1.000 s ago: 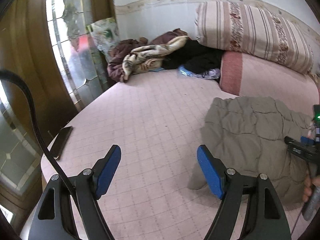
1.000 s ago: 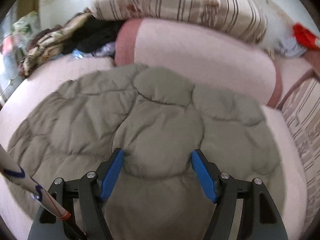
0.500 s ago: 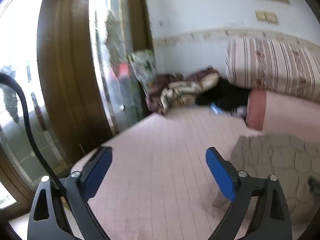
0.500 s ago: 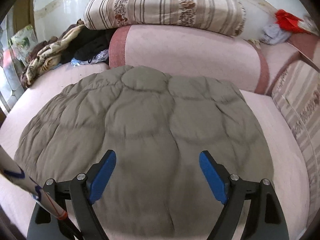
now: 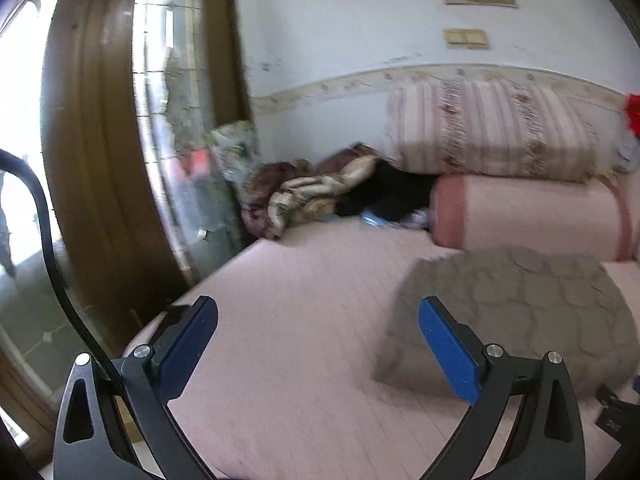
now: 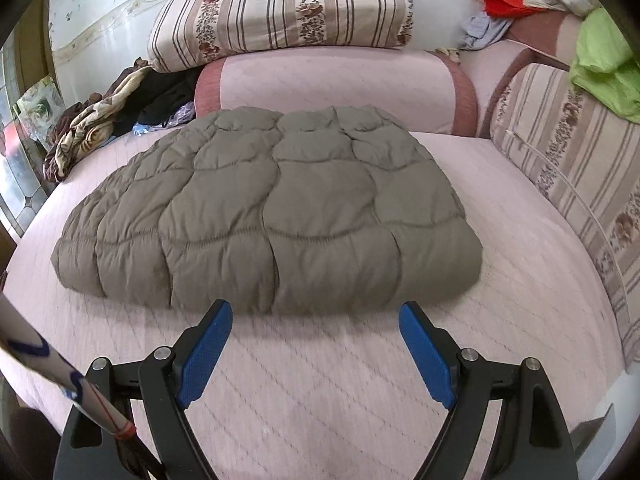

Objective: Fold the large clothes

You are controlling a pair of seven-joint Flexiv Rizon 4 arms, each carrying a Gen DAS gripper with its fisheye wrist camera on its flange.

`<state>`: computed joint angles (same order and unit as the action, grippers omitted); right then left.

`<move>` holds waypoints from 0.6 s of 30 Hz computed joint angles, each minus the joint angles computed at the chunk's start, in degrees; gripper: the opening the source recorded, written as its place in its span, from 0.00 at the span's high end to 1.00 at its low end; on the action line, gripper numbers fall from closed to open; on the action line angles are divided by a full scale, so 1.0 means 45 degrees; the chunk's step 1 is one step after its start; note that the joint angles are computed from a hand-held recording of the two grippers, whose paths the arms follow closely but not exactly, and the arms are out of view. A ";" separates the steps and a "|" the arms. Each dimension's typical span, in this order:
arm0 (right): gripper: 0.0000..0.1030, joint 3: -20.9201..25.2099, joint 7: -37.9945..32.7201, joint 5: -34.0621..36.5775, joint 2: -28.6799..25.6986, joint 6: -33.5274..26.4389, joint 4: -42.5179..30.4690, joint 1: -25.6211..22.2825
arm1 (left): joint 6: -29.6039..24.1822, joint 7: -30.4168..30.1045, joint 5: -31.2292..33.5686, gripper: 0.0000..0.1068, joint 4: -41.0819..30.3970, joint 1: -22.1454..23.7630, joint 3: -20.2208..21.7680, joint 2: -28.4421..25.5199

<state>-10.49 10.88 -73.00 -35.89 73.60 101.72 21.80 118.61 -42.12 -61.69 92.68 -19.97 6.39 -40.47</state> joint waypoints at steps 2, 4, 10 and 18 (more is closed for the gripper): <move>0.14 -0.0013 0.0138 -0.0186 0.0208 -0.0120 0.0292 0.0057 | 0.0236 -0.0463 0.0942 0.06 0.0518 0.0217 -0.0372 0.0273; 0.14 0.0000 0.0473 -0.0552 0.0434 -0.0214 0.0563 0.0049 | 0.0650 -0.0892 0.1641 0.06 0.0759 0.0322 -0.0537 0.0343; 0.14 0.0448 0.1402 -0.1375 0.0915 -0.0424 0.1076 -0.0383 | 0.1570 -0.2654 0.3666 0.06 0.1692 0.1031 -0.1274 0.0915; 0.14 0.1033 0.2268 -0.2330 0.1276 -0.0715 0.1383 -0.0847 | 0.0827 -0.6211 0.7812 0.05 0.2936 0.3047 -0.2527 0.2045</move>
<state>-5.84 21.09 -83.49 -30.15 70.38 107.94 17.99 122.33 -70.07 -26.53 105.89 -6.26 -4.98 -31.26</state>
